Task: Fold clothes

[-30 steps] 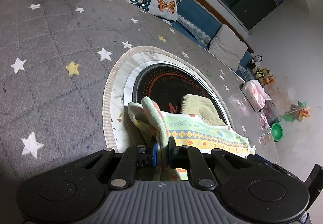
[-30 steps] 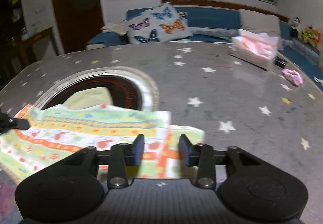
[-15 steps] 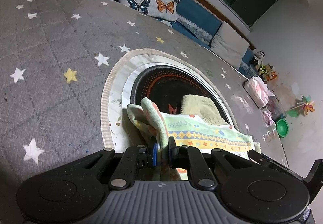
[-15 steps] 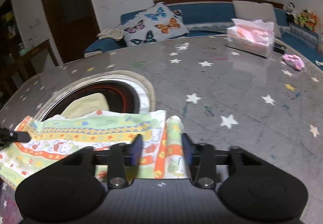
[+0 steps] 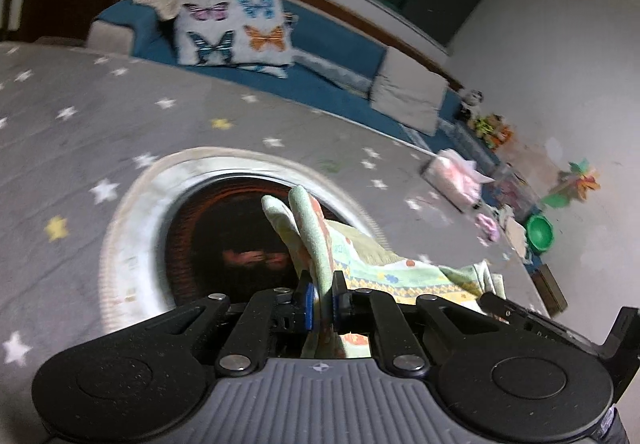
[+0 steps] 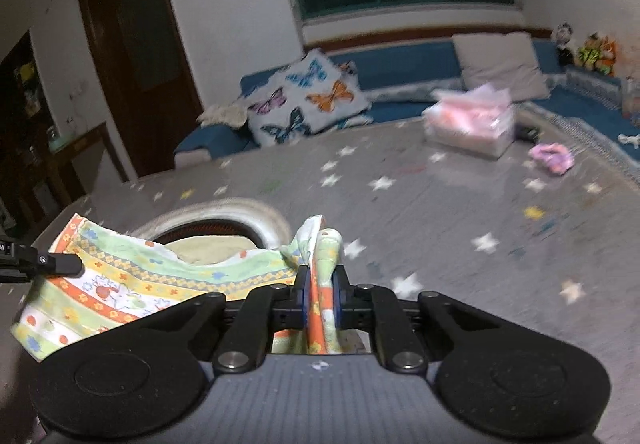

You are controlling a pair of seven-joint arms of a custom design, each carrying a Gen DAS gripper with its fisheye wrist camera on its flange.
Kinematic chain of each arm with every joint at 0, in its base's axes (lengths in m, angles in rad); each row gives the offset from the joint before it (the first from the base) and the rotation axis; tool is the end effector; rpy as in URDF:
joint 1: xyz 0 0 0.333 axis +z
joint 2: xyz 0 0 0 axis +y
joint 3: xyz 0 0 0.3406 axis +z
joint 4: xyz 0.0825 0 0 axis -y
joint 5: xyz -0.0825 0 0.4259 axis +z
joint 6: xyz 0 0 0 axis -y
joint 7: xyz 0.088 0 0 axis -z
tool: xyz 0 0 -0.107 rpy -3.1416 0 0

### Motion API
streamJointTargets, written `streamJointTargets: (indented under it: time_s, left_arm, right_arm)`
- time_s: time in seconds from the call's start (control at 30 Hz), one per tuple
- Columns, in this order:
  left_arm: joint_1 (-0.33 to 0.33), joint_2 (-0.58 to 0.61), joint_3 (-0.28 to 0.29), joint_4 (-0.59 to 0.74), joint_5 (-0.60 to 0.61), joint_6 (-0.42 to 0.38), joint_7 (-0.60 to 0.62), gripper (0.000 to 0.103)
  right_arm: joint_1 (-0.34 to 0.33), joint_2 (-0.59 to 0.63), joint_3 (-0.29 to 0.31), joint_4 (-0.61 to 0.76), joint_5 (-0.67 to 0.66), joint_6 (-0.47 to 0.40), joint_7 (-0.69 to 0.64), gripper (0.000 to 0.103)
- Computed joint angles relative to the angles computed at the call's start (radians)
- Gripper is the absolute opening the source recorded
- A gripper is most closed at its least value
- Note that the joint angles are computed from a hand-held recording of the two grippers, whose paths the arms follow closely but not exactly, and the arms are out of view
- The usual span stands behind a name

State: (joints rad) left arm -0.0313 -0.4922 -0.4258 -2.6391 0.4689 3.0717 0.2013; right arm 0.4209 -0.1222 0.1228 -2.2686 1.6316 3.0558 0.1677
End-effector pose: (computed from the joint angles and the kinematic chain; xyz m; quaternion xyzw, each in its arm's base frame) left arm 0.3894 -0.2424 0.4807 -0.7498 0.4914 -0.4142 0.1571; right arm 0.4984 0.2112 0.4530 -0.7238 0.4961 -0.1576 0.4530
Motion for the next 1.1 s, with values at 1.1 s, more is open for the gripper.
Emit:
streamJointTargets:
  time_s: [1.1]
  left_arm:
    - [-0.071, 0.556, -0.018, 0.553, 0.425, -0.276, -0.099, 0.031]
  right_arm:
    - [-0.137, 0.111, -0.079, 0.048, -0.356, 0.094, 0.283, 0.017]
